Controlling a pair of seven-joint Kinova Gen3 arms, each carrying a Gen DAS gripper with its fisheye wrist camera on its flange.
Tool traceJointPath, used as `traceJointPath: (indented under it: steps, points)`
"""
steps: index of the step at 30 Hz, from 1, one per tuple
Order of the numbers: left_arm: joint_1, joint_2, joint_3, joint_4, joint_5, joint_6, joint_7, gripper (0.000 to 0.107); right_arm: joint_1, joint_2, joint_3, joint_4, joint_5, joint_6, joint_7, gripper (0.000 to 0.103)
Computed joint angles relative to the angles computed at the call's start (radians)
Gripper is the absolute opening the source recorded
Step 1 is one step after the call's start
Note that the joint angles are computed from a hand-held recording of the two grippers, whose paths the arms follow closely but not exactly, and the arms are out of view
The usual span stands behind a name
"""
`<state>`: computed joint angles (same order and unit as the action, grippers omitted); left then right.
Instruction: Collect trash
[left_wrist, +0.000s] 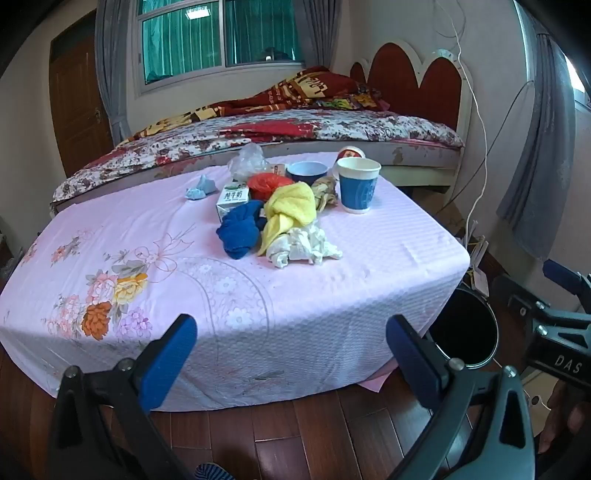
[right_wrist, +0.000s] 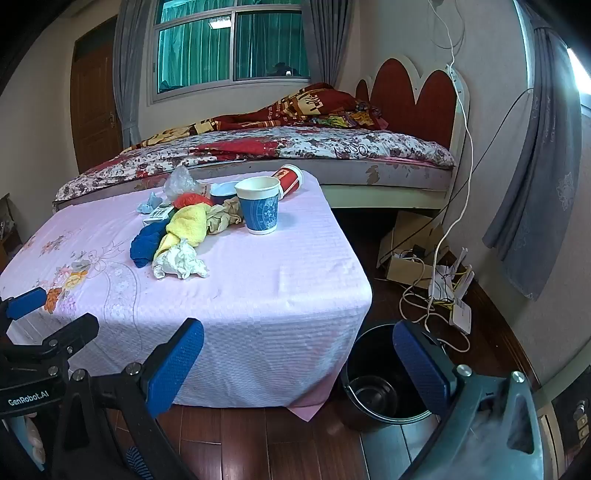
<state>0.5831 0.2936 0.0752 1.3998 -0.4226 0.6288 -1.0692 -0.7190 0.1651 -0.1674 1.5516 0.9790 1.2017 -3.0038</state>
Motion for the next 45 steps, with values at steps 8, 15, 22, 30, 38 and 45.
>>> traceJointPath:
  steps: [8, 15, 22, 30, 38, 45]
  points:
    - [0.0, -0.003, -0.001, -0.002, 0.0, 0.008, 0.002, 0.102, -0.001, 0.0, -0.001, 0.001, 0.0, 0.001, -0.001, 0.103]
    - [-0.004, 0.002, 0.004, -0.005, 0.009, 0.008, -0.008, 0.102, -0.002, 0.0, -0.001, 0.001, 0.001, 0.001, -0.002, 0.103]
    - [-0.016, -0.01, 0.003, 0.016, 0.021, -0.006, -0.019, 0.102, -0.001, 0.001, 0.0, 0.001, 0.001, -0.001, -0.001, 0.103]
    - [-0.028, -0.014, 0.01, 0.026, 0.032, -0.016, -0.028, 0.102, -0.003, 0.002, -0.001, -0.004, -0.001, 0.008, 0.005, 0.103]
    - [-0.022, -0.008, 0.0, 0.026, 0.019, -0.02, -0.016, 0.102, -0.007, 0.017, 0.003, -0.012, -0.005, 0.012, 0.025, 0.103]
    - [-0.037, 0.013, -0.006, 0.002, 0.037, -0.01, -0.026, 0.102, -0.002, 0.042, 0.019, -0.028, -0.011, -0.017, 0.071, 0.103]
